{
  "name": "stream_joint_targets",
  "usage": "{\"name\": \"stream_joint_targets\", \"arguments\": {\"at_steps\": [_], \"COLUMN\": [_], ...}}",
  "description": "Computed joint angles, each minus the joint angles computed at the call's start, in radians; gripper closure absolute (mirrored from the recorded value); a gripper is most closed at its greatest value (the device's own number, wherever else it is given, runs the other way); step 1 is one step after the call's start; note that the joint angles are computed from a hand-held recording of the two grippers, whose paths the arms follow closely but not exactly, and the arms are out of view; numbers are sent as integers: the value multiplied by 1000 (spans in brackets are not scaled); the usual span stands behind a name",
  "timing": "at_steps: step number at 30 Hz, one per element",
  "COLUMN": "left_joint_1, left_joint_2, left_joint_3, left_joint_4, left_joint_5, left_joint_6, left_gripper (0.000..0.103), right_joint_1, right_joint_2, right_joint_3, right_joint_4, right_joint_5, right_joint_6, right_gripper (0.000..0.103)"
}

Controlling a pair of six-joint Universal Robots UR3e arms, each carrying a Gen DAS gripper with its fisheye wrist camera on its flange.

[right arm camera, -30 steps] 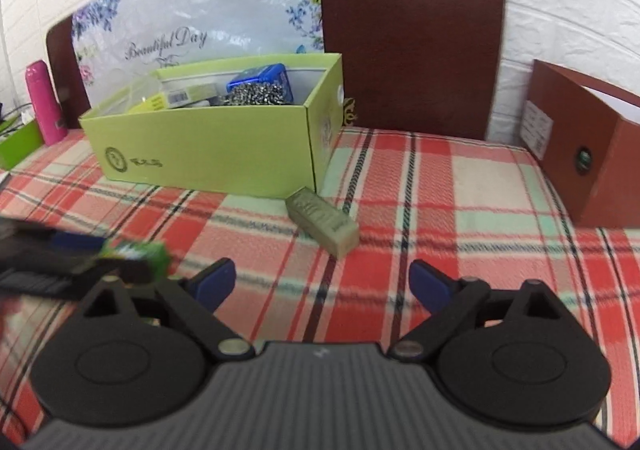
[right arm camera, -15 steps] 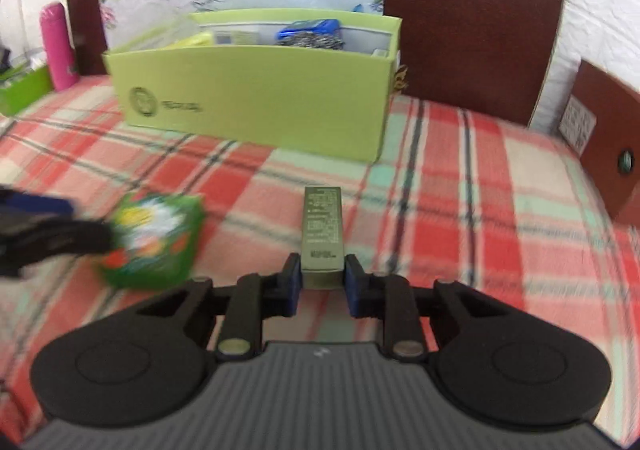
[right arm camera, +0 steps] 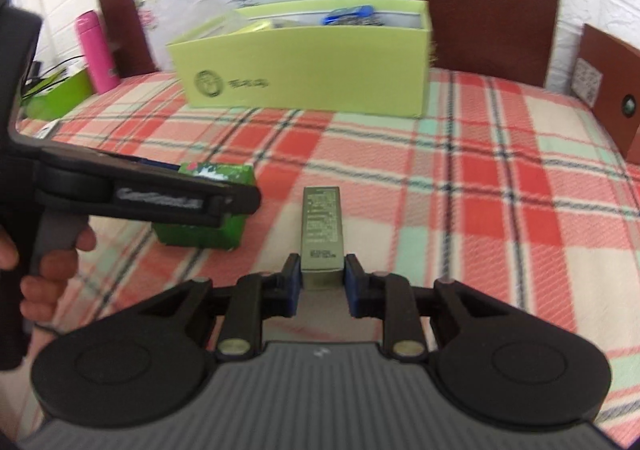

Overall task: Organize objects
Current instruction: 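Grasp the green snack pack with the left tool while the right tool grasps the small olive box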

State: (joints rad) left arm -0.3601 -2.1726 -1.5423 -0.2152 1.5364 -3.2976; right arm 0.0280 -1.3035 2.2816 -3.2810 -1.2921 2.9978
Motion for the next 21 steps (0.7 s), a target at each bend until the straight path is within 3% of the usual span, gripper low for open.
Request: {"name": "stream_joint_targets", "arguments": {"at_steps": [2, 4, 5, 8, 21], "left_joint_1": [24, 36, 37, 36, 33], "left_joint_2": [76, 132, 151, 176, 154], "left_joint_3": [-119, -201, -230, -275, -238], "left_joint_4": [34, 51, 63, 92, 56], "left_joint_5": [-9, 4, 19, 53, 65], "left_joint_6": [0, -24, -46, -104, -78], "left_gripper": [29, 29, 28, 25, 25], "right_joint_1": [17, 43, 57, 100, 93], "right_joint_2": [-15, -8, 0, 29, 60], "right_joint_3": [7, 9, 0, -34, -36], "right_joint_4": [15, 0, -1, -14, -56], "right_joint_5": [14, 15, 6, -45, -62], "right_joint_6": [-7, -18, -22, -11, 22], "right_gripper": [77, 62, 59, 59, 59]}}
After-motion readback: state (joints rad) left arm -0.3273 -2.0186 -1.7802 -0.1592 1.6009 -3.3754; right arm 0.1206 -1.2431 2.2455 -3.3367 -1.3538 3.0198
